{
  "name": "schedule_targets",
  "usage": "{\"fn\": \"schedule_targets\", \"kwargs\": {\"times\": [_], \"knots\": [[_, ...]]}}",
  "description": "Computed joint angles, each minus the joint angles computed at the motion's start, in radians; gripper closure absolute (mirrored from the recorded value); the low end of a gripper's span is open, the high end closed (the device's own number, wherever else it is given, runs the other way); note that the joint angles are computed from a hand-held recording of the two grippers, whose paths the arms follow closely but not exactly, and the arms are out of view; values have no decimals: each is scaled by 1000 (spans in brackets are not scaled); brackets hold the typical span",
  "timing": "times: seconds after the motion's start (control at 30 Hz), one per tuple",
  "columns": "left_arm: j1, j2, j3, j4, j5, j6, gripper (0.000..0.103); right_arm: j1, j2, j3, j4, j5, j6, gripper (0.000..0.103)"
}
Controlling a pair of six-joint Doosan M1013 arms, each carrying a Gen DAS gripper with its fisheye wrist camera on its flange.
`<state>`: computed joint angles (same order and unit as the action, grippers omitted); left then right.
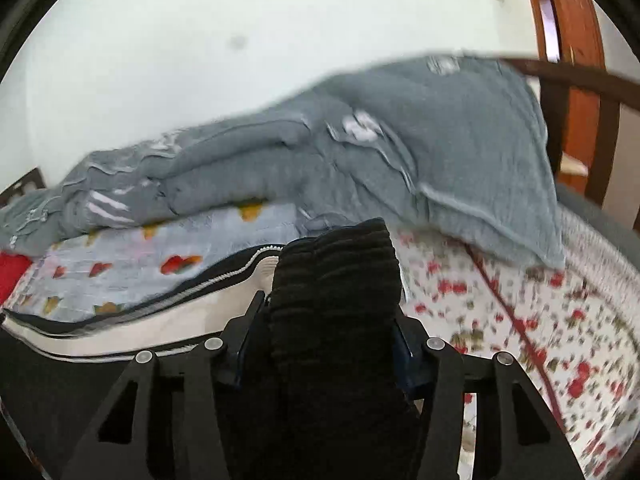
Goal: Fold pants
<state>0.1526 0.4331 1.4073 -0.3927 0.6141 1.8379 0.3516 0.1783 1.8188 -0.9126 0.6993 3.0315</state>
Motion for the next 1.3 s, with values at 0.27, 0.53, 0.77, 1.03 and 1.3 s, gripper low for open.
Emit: {"fn": "schedule_targets", "kwargs": {"times": [0.27,0.53,0.77,1.03,1.3], "knots": [[26,-13,21,22,-18,12,46,7,63,-60,139,173,-90,37],[77,-6,19,14,9,-9,46,104,69,-87,26,311,-59,33],[128,-9,24,4,17,14,46,102,78,-77,101,416,-38,33],[139,34,-45,-38,51,46,46,153,59,-120,49,416,13,33],[121,115,-177,25,106,4,46,183,171,-247,89,342,-84,33]]}}
